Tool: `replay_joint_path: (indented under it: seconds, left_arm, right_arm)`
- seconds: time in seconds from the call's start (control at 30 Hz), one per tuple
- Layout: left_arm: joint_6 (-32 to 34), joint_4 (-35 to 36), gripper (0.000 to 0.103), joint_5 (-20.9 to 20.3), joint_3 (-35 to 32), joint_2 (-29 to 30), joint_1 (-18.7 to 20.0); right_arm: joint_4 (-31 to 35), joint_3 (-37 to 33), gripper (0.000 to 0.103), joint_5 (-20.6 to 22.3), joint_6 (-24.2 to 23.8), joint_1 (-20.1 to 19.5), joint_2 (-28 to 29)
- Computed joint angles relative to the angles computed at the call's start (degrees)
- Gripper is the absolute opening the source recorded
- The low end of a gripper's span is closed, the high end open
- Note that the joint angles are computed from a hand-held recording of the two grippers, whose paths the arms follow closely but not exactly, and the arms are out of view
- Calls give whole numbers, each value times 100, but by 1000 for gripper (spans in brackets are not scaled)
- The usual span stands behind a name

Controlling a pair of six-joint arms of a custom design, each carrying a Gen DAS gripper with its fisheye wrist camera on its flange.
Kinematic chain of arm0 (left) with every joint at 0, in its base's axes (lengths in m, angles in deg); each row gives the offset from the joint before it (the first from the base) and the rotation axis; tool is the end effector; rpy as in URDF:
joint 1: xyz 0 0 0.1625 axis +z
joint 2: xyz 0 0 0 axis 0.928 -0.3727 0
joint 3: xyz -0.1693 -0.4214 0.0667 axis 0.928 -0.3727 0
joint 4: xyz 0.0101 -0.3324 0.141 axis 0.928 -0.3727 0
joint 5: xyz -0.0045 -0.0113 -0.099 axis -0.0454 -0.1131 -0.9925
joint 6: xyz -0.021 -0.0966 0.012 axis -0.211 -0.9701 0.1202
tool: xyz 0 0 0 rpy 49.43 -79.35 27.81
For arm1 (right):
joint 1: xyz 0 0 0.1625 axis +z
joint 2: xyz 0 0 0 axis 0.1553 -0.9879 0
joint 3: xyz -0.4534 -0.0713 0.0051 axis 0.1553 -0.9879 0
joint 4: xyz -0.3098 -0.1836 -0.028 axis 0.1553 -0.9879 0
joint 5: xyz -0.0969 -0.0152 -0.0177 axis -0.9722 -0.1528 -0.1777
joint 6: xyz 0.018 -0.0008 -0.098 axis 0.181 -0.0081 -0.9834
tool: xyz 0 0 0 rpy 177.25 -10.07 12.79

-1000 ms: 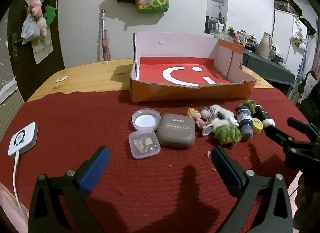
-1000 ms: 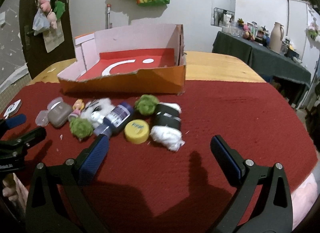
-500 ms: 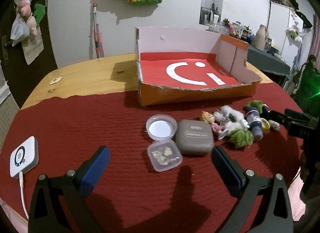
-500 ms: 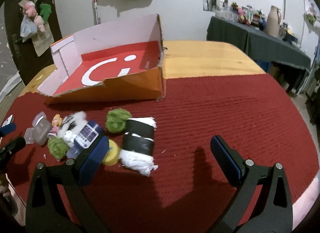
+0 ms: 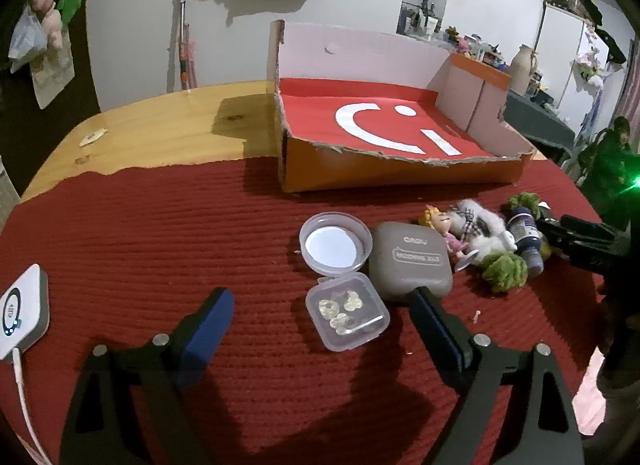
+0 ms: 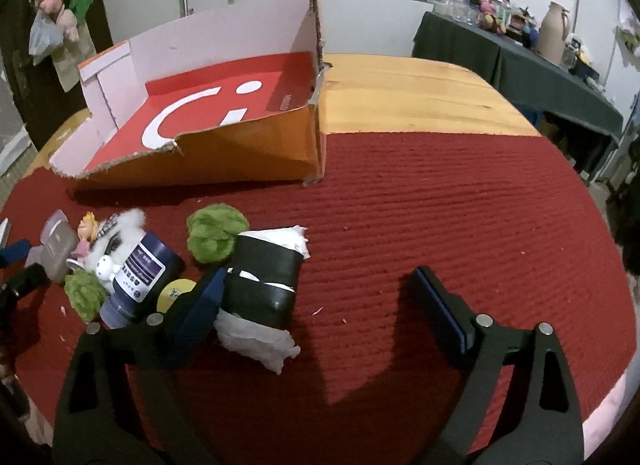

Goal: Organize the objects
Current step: 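Move left tool to the clear pebble box while right tool approaches the black-and-white roll, then close left tool on the clear box while right tool grasps the roll, lift both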

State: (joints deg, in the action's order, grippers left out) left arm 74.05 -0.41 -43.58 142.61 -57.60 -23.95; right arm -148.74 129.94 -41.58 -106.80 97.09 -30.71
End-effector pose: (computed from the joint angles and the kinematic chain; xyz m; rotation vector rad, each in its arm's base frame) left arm -0.0449 -0.3404 0.2106 0.3412 2.3246 -0.8725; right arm 0.1876 -0.4003 0.0792 0.4462 -2.2936 0.7931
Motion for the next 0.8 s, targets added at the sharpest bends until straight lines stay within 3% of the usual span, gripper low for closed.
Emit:
replay_joint_path:
  seconds: [0.33,0.43,0.53,0.6,0.67,0.8]
  left_arm:
    - [37,-16,82,-240,78,162,-87]
    - [63,-84,76,-321,124,202,-129]
    - [192,-193,59,-316,145,161,-133]
    - [278,-272,43,-269,159,138,-152]
    - [327,-339,43,-209,185,99,-172]
    - [236,-394,43,-126,235,-77,-223]
  right_arm:
    - [-30,-25,84,-24,-74,44,40]
    - [-140,-7,75,14,-203,67,88]
    - [-254,20,62,122,-306,81,139]
    - [-376,89,50,267,-377,64,156]
    - [-514,117,35,303,-481,92,225]
    - [-543,213,32,498,-421,92,179]
